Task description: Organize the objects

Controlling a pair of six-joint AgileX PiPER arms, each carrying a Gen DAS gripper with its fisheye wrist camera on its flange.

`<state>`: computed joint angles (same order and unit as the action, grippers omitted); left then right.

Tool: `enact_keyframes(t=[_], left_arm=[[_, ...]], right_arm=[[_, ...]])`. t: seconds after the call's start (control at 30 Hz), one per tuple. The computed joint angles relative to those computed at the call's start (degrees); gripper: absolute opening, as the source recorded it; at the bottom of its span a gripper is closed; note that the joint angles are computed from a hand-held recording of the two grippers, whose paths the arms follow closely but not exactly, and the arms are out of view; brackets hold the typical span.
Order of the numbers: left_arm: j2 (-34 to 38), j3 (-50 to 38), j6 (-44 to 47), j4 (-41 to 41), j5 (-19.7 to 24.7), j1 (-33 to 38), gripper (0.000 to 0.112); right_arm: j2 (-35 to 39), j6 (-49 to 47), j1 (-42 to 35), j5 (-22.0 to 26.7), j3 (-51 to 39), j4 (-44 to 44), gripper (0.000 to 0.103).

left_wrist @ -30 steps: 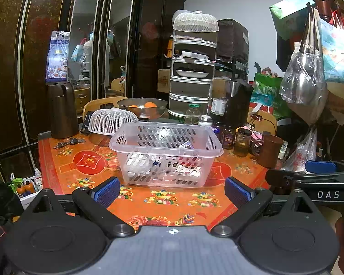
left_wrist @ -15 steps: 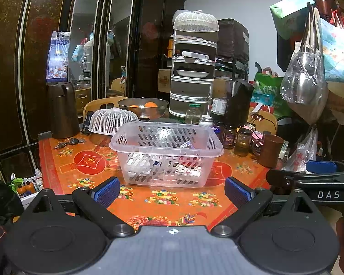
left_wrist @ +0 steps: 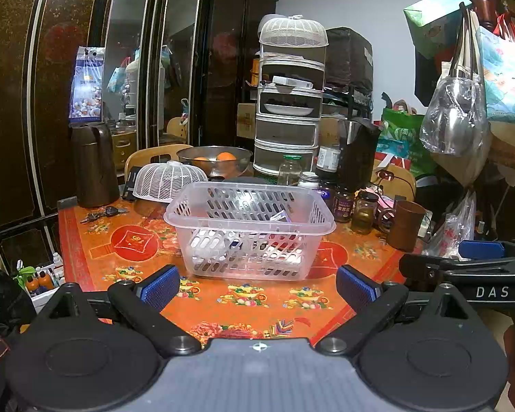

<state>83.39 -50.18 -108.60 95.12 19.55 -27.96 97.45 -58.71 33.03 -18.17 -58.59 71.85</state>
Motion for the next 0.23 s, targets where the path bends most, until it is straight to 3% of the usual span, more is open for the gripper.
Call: enact_keyframes(t=[0.23], left_arm=[[0.28,0.68,-3.4,4.35,2.18,-1.24,0.099]], right_arm=[[0.18,-0.43,-0.06,0.17,-0.27,0.51,0.103]])
